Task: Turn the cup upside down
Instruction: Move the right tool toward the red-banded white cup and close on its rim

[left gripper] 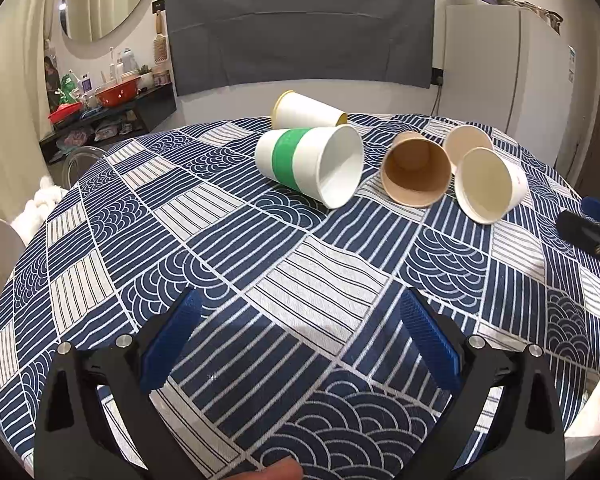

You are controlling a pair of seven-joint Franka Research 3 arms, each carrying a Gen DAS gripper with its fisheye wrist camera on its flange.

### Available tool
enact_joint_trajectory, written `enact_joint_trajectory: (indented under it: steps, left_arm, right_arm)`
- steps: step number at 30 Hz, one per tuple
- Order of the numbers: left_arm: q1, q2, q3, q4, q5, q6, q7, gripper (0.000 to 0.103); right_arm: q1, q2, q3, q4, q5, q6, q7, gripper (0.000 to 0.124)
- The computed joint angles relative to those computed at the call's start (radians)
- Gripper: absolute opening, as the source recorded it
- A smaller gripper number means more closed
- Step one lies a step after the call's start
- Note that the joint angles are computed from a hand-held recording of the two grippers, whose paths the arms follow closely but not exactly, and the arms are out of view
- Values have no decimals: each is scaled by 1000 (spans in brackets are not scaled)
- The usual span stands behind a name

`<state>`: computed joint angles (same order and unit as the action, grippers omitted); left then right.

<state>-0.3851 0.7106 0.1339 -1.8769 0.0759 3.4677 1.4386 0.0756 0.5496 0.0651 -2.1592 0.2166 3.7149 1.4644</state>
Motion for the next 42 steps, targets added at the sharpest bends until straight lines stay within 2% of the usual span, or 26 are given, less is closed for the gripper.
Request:
enact_joint_trajectory:
  steps: [6,13,15,18,21,23,25,28,29,31,35,38,42]
  left_arm:
    - [35,0,-26,58,43,-74,-20,97]
    - [177,8,-171,141,163,-147,-63,97]
    - [201,16,-198,167,187,-163,-76,97]
    - [225,34,-230,221,219,-212,-83,97]
    - [212,50,-220,273,238,-255,-94,97]
    - [221,63,-234,307,251,-281,-91,97]
    - [261,83,-291,352,260,-321,-62,97]
    - [287,118,-341,433,255,-383,-17,97]
    - [293,130,-355,460,249,-406,0,97]
    - [294,161,-374,528,231,-459,35,97]
    - [261,225,-355,672,203,-558,84,97]
    - [244,284,-357,798,170,-653,134,97]
    - [202,386,-331,1001,141,-772,184,97]
  right_arm:
    - [-17,-23,-11,22,5,-17,10,95]
    - [-35,-23,-30,92,9,-90,-5,95]
    - [-32,-19,-37,116,23,-111,-18,95]
    - [-74,-10,-9,159,-15,-148,-14,95]
    - [-110,9,19,220,-53,-216,-18,95]
    - [-140,25,47,261,-82,-252,-30,95]
    - [-160,49,63,318,-104,-305,-55,95]
    - [-254,92,159,416,-134,-428,-107,95]
    - [-263,114,167,466,-132,-484,-128,95]
    - [-238,152,134,550,-120,-567,-153,95]
    - [-230,241,116,715,-94,-722,-215,95]
    - [-215,299,91,812,-76,-780,-255,95]
    - [-226,377,101,944,-45,-871,-355,95]
